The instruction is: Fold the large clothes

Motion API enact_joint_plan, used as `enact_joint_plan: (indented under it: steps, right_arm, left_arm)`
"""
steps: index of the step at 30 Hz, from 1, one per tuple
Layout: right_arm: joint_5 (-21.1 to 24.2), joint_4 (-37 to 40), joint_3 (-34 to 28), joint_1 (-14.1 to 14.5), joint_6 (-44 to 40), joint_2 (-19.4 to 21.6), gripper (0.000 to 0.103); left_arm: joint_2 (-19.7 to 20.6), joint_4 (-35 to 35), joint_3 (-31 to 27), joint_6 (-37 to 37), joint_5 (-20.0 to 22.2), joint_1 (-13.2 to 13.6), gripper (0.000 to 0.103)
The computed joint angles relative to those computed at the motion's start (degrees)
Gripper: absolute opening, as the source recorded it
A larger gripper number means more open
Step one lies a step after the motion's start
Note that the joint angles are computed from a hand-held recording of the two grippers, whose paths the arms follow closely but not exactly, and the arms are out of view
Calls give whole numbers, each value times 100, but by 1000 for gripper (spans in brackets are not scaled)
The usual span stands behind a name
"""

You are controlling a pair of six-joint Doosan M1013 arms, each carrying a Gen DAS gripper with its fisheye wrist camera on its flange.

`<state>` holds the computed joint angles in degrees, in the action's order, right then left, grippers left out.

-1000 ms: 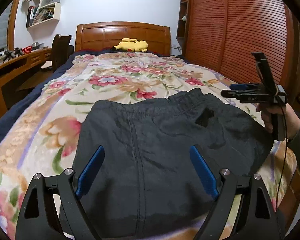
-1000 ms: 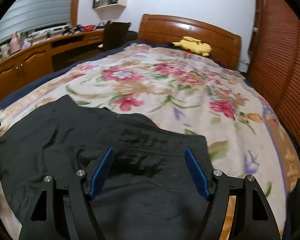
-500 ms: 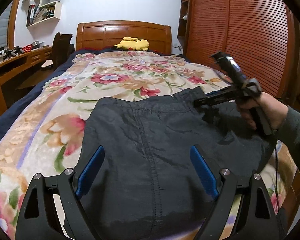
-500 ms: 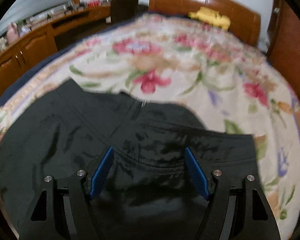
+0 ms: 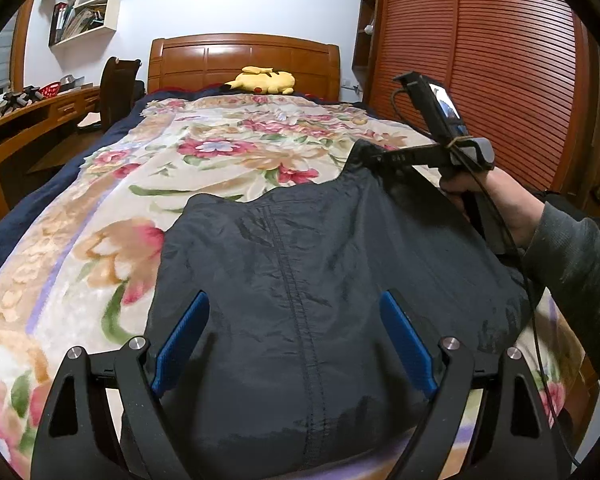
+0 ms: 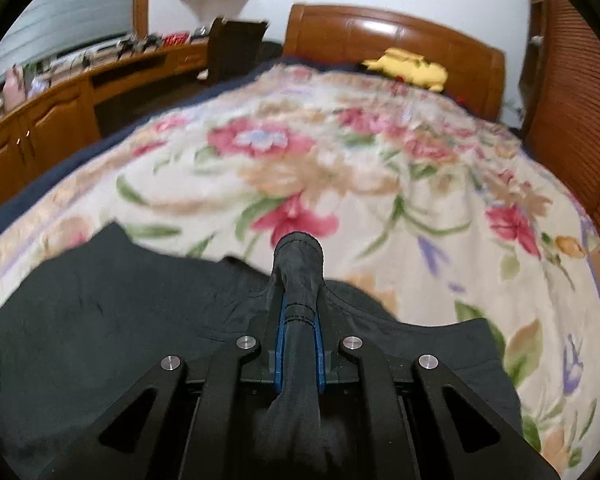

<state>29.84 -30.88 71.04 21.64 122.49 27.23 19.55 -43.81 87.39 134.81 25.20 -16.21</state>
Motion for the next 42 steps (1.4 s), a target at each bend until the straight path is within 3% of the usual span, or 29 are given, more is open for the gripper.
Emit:
enact_joint_plan:
  steps: [2,5,7,11,14,18,22,30,34,36,37,38,40,42]
  right_arm:
    - [99,256,27,-24,-173,-40,38]
    - [-268,557,304,-105,-249,-280,66]
    - [-379,162,471,-145,194,-438,72]
    - [221,-729,549,-230,1086,-548,73]
    - [717,-486,565,-393,1067,-528,73]
    - [754,-50,765,-599,1096,-556,73]
    - [956,459,718,-693,697,-433,73]
    - [854,1351,523,-881,-217,-233,73]
    - [658,1852,571,-968,-816,-263,54]
    - [590,1926,617,-944,-1093,-315,31]
    - [577,1710,652,-901,-1032,-351,16]
    - [553,1383,703,-842,-856,-398,7]
    - [238,923,868,-808,-482,-523,5]
    - [115,-252,1036,-752,657,-657,4]
  left_arm:
    - [-5,-54,7,84,13,-10,88]
    - [-22,-206,30,268,47,-30,88]
    - [-22,-226,30,325,49,-39,88]
    - [-27,-231,38,336,61,-71,88]
    - [-35,-213,46,336,50,-90,88]
    - [-37,-331,59,429,41,-91,88]
    - [-18,-177,39,303,26,-120,88]
    - [10,32,17,116,22,-154,88]
    - [16,86,15,73,25,-159,88]
    - [26,184,5,-8,33,-169,88]
    - [35,213,-2,-31,45,-166,88]
    - [51,291,-19,-106,66,-171,88]
    - [82,503,-53,-295,120,-184,88]
    - [113,764,-87,-520,164,-201,88]
